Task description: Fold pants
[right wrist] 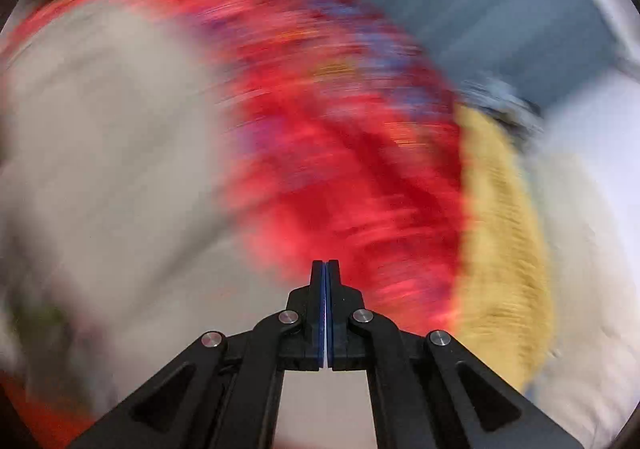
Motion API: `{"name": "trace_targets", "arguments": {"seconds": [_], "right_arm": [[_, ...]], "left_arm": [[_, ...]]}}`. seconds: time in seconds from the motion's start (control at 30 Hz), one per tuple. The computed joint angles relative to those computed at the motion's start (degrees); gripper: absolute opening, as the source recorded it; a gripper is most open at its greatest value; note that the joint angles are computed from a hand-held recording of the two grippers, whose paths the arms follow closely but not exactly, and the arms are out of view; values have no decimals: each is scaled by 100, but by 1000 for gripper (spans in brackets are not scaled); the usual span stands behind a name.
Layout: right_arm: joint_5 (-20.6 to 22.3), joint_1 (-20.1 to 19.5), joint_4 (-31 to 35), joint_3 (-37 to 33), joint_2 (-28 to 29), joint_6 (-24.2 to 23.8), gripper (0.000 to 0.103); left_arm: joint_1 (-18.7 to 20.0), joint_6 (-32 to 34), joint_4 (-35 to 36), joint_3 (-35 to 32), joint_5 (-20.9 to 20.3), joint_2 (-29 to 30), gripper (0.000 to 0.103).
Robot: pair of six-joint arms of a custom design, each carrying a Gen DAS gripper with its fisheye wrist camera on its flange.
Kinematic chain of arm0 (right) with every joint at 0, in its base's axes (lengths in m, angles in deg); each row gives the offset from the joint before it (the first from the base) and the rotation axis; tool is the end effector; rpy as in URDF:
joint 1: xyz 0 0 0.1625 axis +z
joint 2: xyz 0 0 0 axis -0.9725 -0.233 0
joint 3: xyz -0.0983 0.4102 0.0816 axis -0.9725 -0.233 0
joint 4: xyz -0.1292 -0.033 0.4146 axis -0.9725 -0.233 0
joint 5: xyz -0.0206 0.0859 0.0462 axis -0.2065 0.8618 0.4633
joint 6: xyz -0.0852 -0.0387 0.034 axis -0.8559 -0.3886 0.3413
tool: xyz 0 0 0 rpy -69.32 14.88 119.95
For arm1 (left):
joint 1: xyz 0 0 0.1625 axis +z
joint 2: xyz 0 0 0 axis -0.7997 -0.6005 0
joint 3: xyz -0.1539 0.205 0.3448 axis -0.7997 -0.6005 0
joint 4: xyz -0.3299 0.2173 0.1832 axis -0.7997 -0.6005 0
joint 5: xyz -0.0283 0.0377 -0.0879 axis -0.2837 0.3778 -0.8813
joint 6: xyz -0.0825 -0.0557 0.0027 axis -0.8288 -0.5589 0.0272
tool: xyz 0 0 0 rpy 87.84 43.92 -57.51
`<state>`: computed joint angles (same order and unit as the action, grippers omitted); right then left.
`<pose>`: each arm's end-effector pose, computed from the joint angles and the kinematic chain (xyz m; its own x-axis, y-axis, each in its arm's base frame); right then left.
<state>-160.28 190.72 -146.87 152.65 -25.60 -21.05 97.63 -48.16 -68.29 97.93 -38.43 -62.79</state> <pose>0.3800 -0.6998 0.1981 -0.0925 -0.4716 0.8769 -0.8775 0.4548 0.1520 -0.0491 -0.3495 0.3858 -0.6164 -0.2519 -0.7460 0.1634 0.8859 -0.4342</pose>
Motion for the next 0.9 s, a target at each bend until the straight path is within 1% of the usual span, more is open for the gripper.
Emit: {"name": "trace_targets", "arguments": {"seconds": [0.03, 0.07, 0.1, 0.13, 0.2, 0.23, 0.27, 0.33, 0.37, 0.4, 0.43, 0.5, 0.57, 0.6, 0.63, 0.67, 0.7, 0.73, 0.77, 0.8, 0.87, 0.9], "right_arm": [[-113, 30, -230, -557, 281, -305, 4], [-16, 27, -493, -885, 428, -577, 5], [100, 47, -543, -972, 442, -609, 18], [165, 74, -446, -819, 346, -417, 45], [474, 106, -234, 36, -66, 235, 79], [659, 109, 0, 552, -305, 674, 78], [750, 149, 213, 1039, -499, 1118, 78], [1011, 176, 211, 2167, -788, 2045, 73], [1123, 210, 82, 2590, -837, 2391, 72], [1170, 256, -257, 3033, -772, 2708, 72], [1070, 345, -544, 3271, -650, 2916, 72], [790, 403, -1054, 3452, -288, 3262, 71], [180, 397, -1725, 3334, 214, 3212, 69], [-110, 354, -1864, 3211, 371, 3129, 60], [-327, 263, -1931, 3109, 427, 2941, 50], [-426, 208, -1956, 3068, 409, 2802, 48], [-569, 127, -2087, 2989, 390, 2616, 42], [-694, 56, -2339, 2959, 292, 2461, 42], [-742, 23, -2509, 2982, 164, 2433, 42], [-760, -24, -2523, 2947, 41, 2457, 42], [-559, -83, -2062, 3081, -274, 2699, 42], [-404, -113, -1630, 3089, -381, 2825, 42]], "left_arm": [[-46, -22, 43, 7, 63, -6, 102], [-88, -68, 96, 20, 112, -12, 102], [-91, -81, 107, 28, 129, -14, 102], [-55, -46, 48, 39, 106, -16, 102], [104, 220, -317, 83, -13, -13, 102], [177, 324, -468, 103, -73, 4, 102], [207, 355, -517, 116, -104, 23, 102], [221, 430, -551, 138, -146, 37, 102], [205, 452, -563, 152, -163, 33, 102], [193, 493, -591, 165, -182, 23, 102], [175, 520, -607, 177, -192, 17, 102], [119, 577, -620, 206, -196, -6, 102], [46, 565, -564, 234, -190, -68, 102], [24, 547, -528, 238, -178, -109, 102], [5, 493, -479, 239, -164, -153, 102], [3, 420, -433, 234, -156, -208, 102], [19, 373, -426, 235, -152, -254, 102], [57, 327, -445, 234, -157, -298, 102], [104, 311, -504, 241, -187, -326, 102], [176, 358, -621, 253, -241, -345, 102], [379, 541, -931, 273, -426, -315, 102], [439, 603, -1006, 269, -482, -277, 102]]}}
